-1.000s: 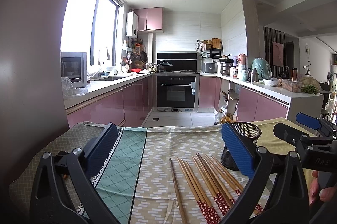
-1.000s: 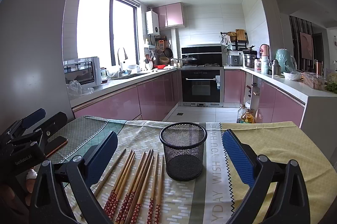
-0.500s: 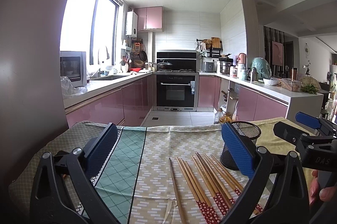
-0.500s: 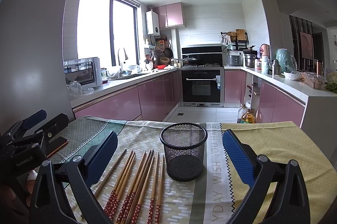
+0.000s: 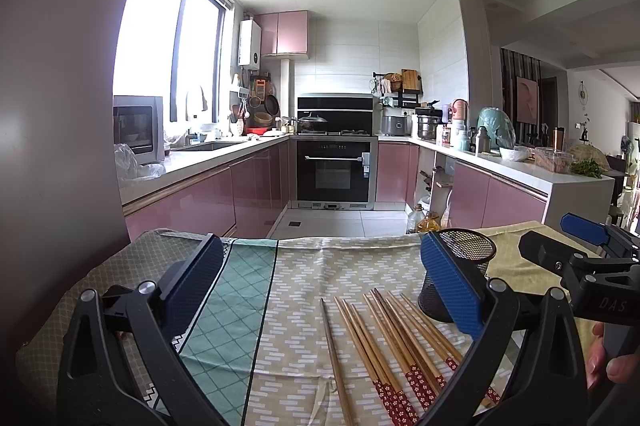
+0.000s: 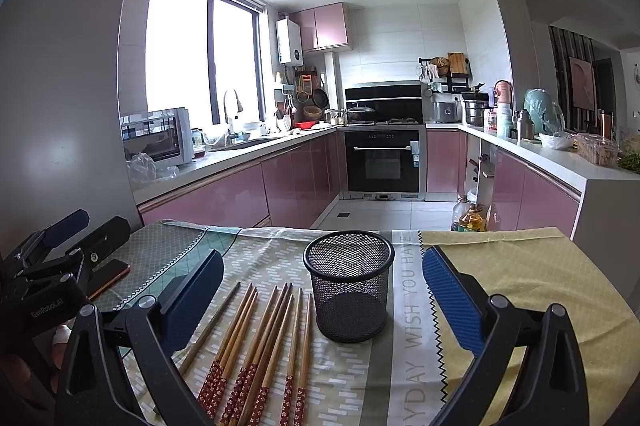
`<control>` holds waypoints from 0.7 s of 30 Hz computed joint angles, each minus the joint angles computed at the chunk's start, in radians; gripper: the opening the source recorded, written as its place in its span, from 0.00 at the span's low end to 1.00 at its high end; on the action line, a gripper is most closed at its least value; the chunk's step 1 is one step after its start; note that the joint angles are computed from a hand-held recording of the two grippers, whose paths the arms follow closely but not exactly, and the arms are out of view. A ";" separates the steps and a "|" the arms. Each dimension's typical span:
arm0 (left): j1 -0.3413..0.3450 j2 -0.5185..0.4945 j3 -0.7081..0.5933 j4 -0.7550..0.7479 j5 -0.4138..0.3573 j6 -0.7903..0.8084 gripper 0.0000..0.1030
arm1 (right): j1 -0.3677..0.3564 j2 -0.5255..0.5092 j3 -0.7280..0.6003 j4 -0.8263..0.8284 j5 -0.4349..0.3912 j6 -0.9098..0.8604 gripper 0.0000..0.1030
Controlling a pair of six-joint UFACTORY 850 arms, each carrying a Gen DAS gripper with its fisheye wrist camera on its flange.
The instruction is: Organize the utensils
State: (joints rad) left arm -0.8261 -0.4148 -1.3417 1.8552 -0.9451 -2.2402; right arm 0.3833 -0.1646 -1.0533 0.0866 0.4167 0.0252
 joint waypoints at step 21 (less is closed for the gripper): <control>0.039 -0.015 -0.017 -0.070 0.116 0.057 0.94 | -0.030 -0.049 -0.057 -0.161 -0.135 0.153 0.94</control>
